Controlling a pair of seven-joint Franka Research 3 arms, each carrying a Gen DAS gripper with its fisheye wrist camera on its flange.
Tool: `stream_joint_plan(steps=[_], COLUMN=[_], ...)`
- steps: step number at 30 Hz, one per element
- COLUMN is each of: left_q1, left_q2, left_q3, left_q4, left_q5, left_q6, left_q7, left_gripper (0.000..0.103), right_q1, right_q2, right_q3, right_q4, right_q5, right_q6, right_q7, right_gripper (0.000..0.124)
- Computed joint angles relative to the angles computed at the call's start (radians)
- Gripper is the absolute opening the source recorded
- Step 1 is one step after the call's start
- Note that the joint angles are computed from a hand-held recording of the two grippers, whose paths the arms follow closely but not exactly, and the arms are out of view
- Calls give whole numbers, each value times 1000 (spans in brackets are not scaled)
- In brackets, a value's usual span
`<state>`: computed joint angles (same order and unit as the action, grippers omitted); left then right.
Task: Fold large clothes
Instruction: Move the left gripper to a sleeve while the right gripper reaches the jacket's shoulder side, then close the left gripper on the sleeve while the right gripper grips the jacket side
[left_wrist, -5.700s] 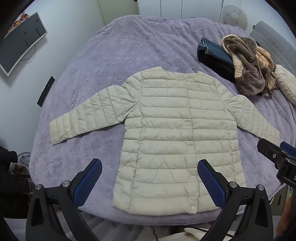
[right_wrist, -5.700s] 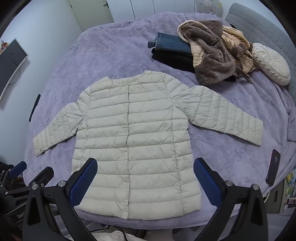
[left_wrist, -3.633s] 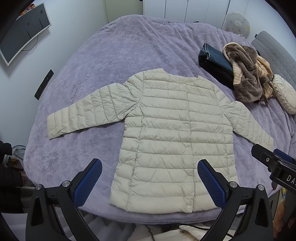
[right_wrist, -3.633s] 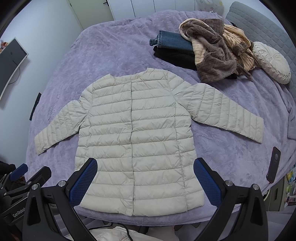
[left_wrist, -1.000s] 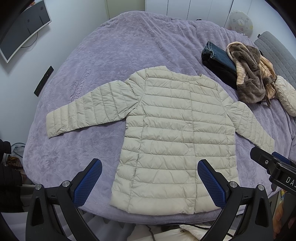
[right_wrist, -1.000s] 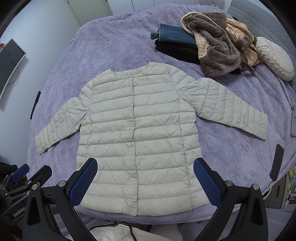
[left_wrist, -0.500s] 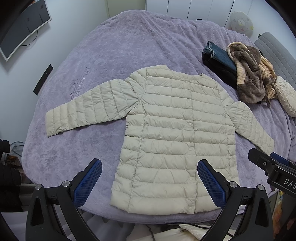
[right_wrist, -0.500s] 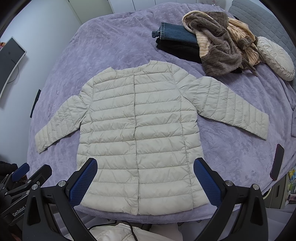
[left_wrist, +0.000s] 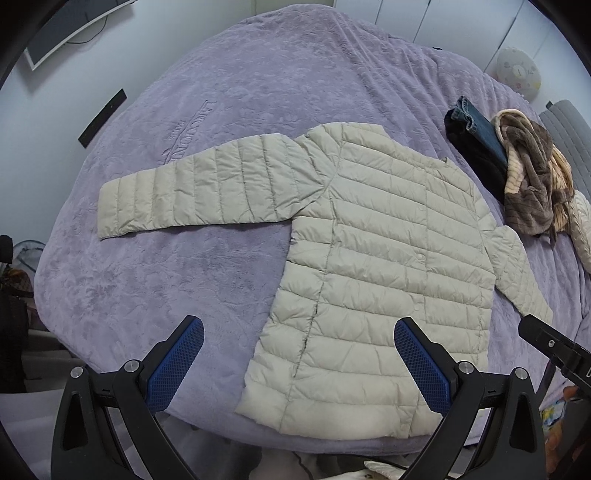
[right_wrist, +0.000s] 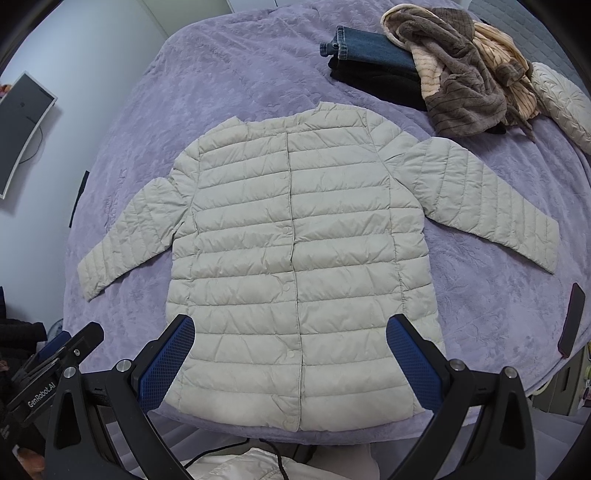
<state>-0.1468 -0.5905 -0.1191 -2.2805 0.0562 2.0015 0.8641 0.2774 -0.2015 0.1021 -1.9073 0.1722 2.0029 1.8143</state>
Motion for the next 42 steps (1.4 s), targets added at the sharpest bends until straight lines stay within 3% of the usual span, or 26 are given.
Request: stream_joint_plan(steps=[5, 9, 14, 24, 31, 34, 35, 38, 42], left_q1=[32, 71, 123, 242, 254, 274, 276, 271, 272], left_q2=[-43, -56, -50, 82, 165, 202, 208, 233, 284], left_q3=[59, 96, 147, 215, 283, 283, 283, 292, 284], left_q4=[-107, -180, -256, -319, -344, -344, -349, -353, -342], left_q5=[-26, -40, -71, -128, -279, -317, -333, -388, -436], left_q6=[84, 150, 246, 458, 615, 652, 666, 703, 755], left_q7=[13, 34, 73, 149, 260, 276, 283, 314, 340], left_gripper=[103, 103, 103, 103, 103, 103, 103, 103, 103], right_q1=[27, 55, 93, 172, 211, 222, 224, 218, 223], right_q2=[60, 136, 216, 448, 615, 676, 698, 772, 850], right_q3=[3, 18, 31, 39, 26, 20, 20, 29, 36], right_q4=[21, 76, 127, 313, 464, 517, 540, 618, 693], right_q5=[71, 81, 78, 39, 28, 23, 25, 59, 81], right_q6=[21, -29, -30, 40, 113, 152, 157, 151, 183], right_q7=[-54, -65, -57, -75, -63, -67, -69, -81, -116], right_gripper=[103, 103, 103, 103, 103, 92, 73, 42, 37])
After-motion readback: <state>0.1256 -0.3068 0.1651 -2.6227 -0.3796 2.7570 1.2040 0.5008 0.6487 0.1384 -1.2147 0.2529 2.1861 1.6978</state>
